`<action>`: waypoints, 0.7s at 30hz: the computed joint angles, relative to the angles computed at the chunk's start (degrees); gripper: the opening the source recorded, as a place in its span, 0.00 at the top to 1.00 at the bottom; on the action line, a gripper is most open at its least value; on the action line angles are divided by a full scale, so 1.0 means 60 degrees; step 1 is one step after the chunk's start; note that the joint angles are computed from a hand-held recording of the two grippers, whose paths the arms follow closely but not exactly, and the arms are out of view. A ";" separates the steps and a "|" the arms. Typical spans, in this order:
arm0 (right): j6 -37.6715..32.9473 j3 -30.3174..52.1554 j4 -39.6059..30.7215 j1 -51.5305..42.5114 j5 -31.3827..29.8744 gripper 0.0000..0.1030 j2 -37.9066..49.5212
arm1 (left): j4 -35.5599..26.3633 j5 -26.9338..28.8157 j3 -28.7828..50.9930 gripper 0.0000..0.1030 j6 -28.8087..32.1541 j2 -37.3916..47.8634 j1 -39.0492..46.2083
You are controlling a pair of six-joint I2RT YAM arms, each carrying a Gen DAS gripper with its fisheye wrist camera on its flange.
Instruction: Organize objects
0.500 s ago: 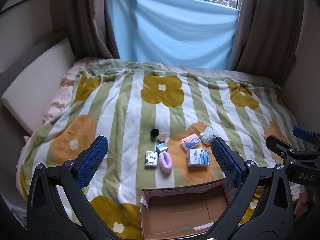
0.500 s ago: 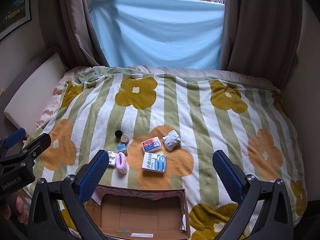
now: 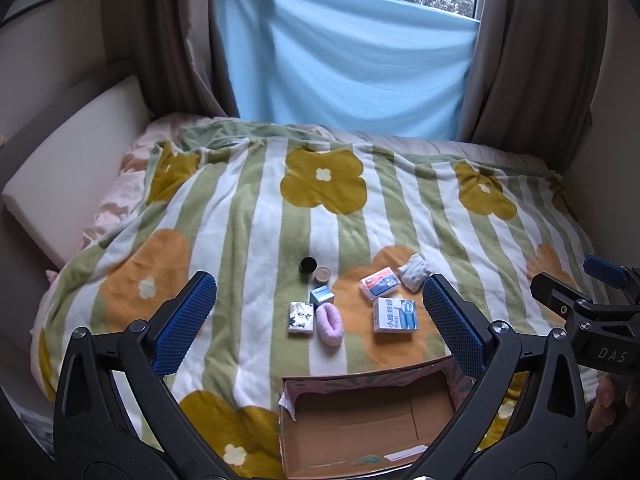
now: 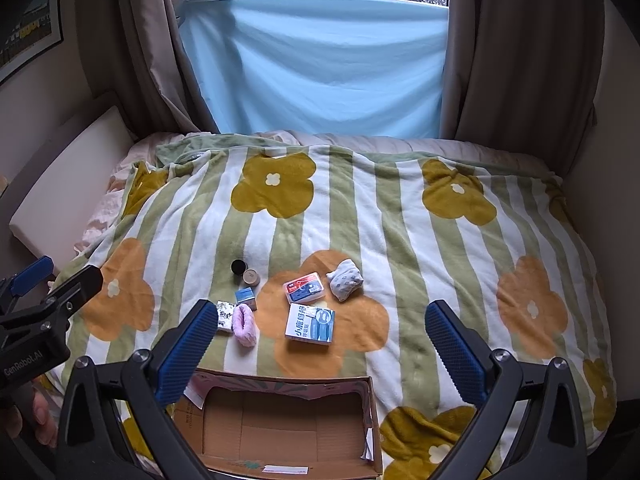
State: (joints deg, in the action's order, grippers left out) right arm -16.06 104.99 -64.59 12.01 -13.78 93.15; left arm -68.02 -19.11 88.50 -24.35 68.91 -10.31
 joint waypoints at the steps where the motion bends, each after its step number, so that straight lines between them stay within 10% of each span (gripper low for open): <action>1: 0.0000 -0.0009 0.0008 0.0002 -0.0001 0.00 -0.0003 | 0.0006 0.0000 0.0002 0.00 -0.0002 0.0000 0.0000; 21: -0.0021 -0.0072 -0.0005 -0.0059 -0.0080 0.00 -0.0070 | -0.0025 -0.0240 0.0032 0.00 -0.0202 -0.0017 -0.0097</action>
State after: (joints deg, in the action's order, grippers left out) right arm -16.18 104.56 -64.62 11.65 -14.26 92.72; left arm -68.17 -20.55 88.69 -25.57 68.81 -10.89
